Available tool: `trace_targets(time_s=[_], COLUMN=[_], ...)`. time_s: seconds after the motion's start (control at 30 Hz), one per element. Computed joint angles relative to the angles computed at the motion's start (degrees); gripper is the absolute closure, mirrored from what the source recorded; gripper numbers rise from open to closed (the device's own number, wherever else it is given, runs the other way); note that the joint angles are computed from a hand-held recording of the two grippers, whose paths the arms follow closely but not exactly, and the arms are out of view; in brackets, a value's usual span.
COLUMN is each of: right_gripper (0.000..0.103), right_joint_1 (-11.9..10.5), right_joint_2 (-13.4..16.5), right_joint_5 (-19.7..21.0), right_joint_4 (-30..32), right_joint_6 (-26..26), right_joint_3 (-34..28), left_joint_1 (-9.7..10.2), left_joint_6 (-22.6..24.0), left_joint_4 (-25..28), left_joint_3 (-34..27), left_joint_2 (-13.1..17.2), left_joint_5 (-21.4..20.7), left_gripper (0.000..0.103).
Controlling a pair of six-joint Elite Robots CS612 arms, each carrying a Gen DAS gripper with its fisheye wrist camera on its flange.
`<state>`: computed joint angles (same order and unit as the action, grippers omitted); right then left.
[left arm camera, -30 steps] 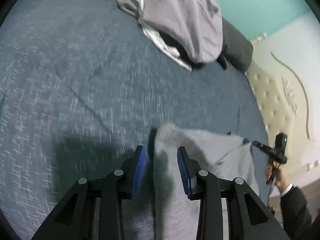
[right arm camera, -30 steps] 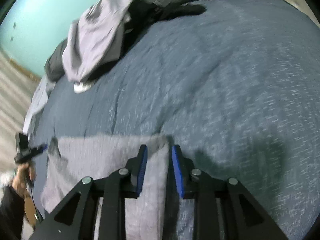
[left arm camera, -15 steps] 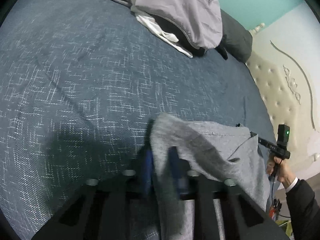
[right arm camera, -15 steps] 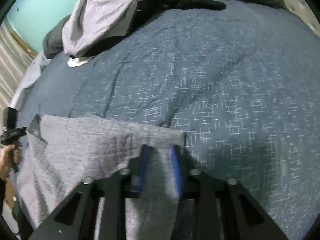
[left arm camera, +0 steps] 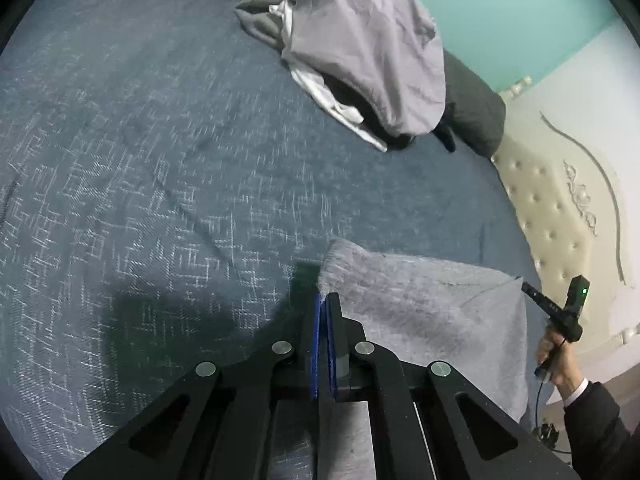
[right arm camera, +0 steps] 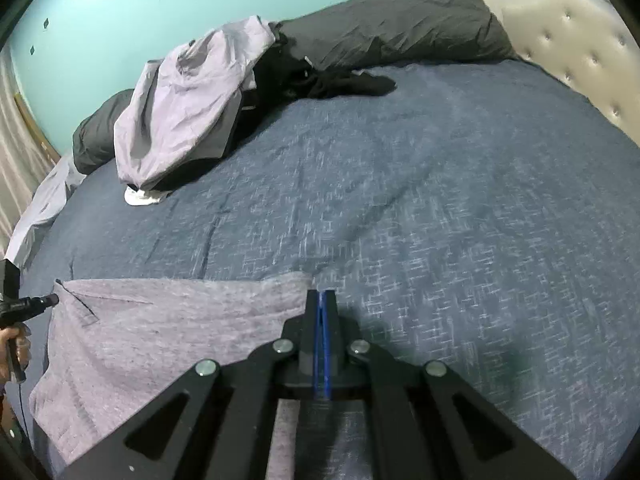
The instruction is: Fold clothes
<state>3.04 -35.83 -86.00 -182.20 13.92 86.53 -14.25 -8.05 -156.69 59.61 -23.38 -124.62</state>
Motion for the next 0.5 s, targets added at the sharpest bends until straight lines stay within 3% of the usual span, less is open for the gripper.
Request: trace_targets(time_s=[0.17,0.23,0.3,0.4,0.5], right_gripper=[0.103,0.103,0.103,0.103,0.101], right_joint_1=[0.64,0.49,0.12,-0.32,-0.02], right_joint_2=[0.56,0.84,1.12,1.46,1.36], right_joint_5=[-5.41,-5.76,-3.66,0.99,3.19], right_joint_4=[-3.56,-3.63,0.46,0.86,0.98], right_joint_6=[0.73,0.98,1.74,2.47,-0.56], right_joint_3=[-0.51,-0.8,-1.62,-1.85,-2.15], left_joint_1=[0.5,0.37,0.15,0.01,-0.23], left_joint_6=[-2.13,-0.44,0.63,1.12,2.33], left_joint_4=[-4.04,-1.03,2.55,4.15,3.0], left_joint_3=[-0.33,-0.72,-1.6,-2.04,-0.79], left_joint_2=[0.18,0.15,0.62,1.03,0.09], left_joint_5=[-1.35,0.12,1.21,1.16,4.05], left_gripper=[0.1,0.1,0.1,0.099,0.085])
